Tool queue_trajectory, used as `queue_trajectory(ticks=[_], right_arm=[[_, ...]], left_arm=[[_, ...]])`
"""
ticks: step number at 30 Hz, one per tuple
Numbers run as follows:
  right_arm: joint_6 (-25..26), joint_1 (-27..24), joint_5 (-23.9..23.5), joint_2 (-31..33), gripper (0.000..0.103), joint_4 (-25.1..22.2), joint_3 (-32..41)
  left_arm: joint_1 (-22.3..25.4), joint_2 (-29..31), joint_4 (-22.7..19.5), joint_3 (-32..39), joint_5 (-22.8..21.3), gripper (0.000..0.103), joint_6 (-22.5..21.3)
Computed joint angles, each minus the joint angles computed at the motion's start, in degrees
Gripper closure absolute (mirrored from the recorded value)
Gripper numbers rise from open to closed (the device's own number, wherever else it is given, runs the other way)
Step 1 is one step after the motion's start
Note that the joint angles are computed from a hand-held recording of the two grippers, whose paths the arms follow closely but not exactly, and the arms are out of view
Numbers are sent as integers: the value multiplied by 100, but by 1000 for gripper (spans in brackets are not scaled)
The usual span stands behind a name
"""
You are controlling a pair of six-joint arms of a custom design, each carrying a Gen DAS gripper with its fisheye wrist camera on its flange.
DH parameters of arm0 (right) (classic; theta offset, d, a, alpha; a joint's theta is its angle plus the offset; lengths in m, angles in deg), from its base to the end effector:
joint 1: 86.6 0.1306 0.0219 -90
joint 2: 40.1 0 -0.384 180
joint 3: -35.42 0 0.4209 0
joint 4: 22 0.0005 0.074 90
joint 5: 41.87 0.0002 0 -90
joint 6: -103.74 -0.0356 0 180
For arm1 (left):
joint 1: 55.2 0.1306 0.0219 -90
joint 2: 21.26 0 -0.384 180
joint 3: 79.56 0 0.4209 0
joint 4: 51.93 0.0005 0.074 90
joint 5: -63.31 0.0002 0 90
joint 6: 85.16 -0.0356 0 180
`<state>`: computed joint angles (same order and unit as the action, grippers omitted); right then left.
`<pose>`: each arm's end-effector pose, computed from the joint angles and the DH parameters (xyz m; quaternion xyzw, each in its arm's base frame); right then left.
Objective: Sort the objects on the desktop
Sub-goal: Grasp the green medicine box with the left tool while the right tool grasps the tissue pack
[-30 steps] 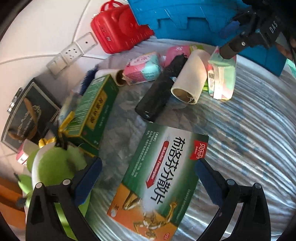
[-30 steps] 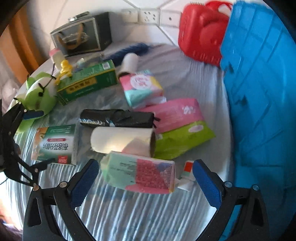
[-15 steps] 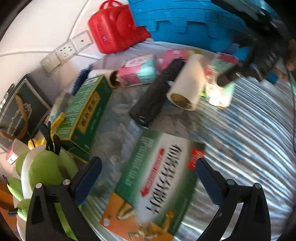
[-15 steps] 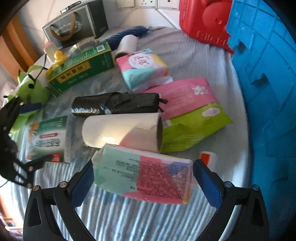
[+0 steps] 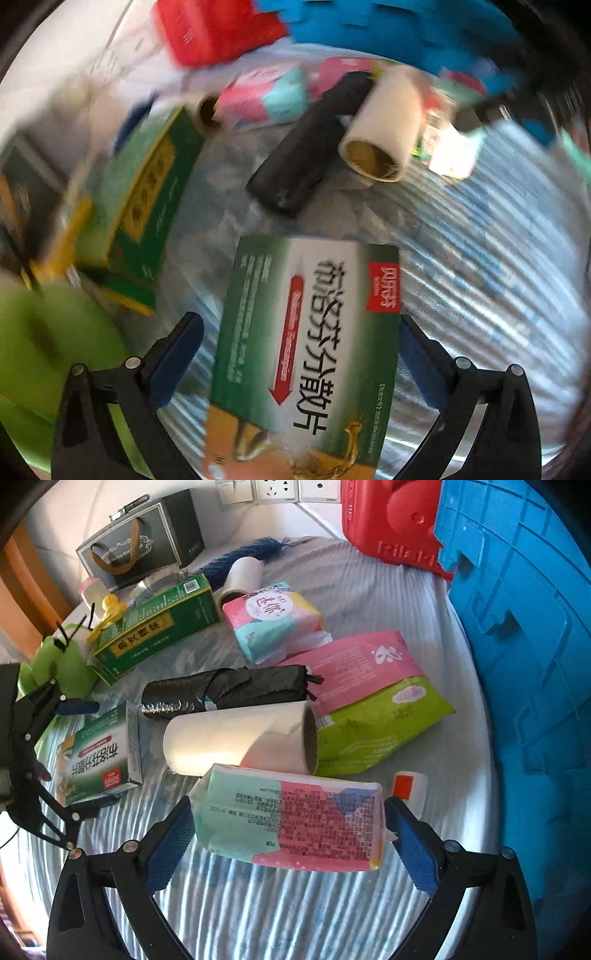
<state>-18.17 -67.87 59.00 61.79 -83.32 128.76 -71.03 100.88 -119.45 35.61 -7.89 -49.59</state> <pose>0.5275 0.1712 0.3414 0.1289 0.9718 -0.0099 0.1972 0.6438 -0.1950 0.3008 0.5805 0.7868 -0.1087 0.1791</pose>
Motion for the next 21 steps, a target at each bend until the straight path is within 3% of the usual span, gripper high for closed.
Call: queue_trajectory(ticks=[1,2,5,9,14,21], right_arm=[[-17,21,78,47,3,-51,35],[-35,41,163,88,3,-110,60],[-128,80,265,59,20,-95,-25],[-174,180,349,-126,22,-85,-229],[-406,338,471,-517,23,-2,-524],[-652,795,1083,-1029,24,-251,-443]], left_arm=[[41,145,-204,176,91,0,366],[59,107,-119,137,108,1,589],[38,-231,321,-330,35,10,653],[10,-671,930,-957,-130,11,1032],[69,-1112,1202,-1374,-29,11,1743],[110,-1951,1646,-1847,350,11,1819]])
